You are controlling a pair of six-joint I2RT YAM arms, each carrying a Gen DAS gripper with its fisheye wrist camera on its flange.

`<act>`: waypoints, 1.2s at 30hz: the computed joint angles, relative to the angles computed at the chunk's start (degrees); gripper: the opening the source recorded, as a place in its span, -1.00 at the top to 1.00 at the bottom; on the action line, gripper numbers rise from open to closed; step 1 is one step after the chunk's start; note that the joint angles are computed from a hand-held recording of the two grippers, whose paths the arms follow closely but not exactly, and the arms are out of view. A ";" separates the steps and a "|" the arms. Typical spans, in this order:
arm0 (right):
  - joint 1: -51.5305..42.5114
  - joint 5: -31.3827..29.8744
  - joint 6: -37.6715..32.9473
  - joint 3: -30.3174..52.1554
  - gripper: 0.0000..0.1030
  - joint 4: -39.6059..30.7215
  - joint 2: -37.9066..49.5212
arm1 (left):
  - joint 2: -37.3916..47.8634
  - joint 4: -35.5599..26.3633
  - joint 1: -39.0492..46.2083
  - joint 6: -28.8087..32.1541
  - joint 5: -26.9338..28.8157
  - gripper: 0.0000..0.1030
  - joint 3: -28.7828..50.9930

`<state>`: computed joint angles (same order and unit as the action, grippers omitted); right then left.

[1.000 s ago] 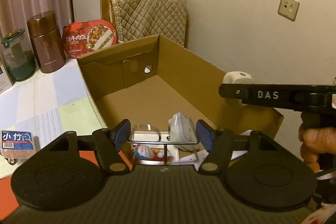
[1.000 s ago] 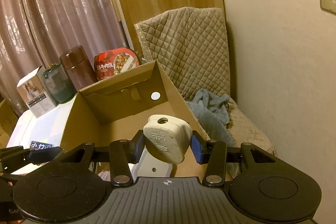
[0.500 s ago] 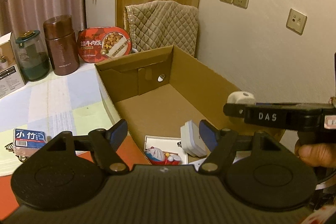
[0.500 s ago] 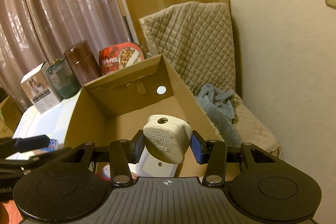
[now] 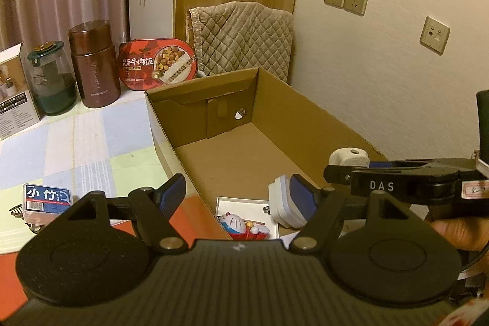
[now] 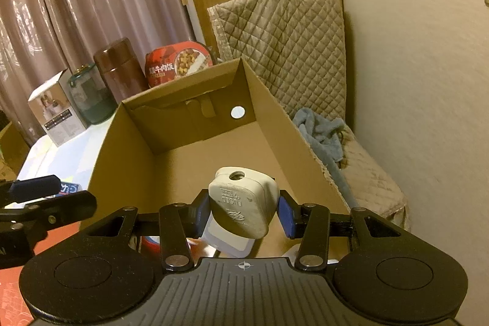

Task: Organize rigid objects
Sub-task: 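Lower the plug into the box and open the right tool while the left tool releases the rack, then move both open tools back toward the mat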

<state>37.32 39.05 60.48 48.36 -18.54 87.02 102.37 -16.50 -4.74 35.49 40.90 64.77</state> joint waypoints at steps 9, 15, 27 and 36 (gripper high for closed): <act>2.08 7.00 -0.48 0.99 -0.33 -0.66 0.34 | 0.55 0.53 1.18 -0.53 0.34 -0.38 0.35; 2.44 6.59 -1.33 1.52 -0.33 -0.40 0.53 | 1.24 0.04 2.85 -0.61 0.72 -0.38 1.25; 5.38 8.26 -2.24 8.21 -0.33 -2.46 4.66 | 1.99 -2.91 8.12 1.46 1.65 -0.38 4.62; 8.07 9.59 -4.21 15.29 -0.33 -1.59 10.02 | 3.56 -3.85 14.05 2.19 2.66 -0.38 8.78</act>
<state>45.40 48.63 56.27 63.65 -20.13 97.05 105.93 -20.35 9.31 37.68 43.56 73.55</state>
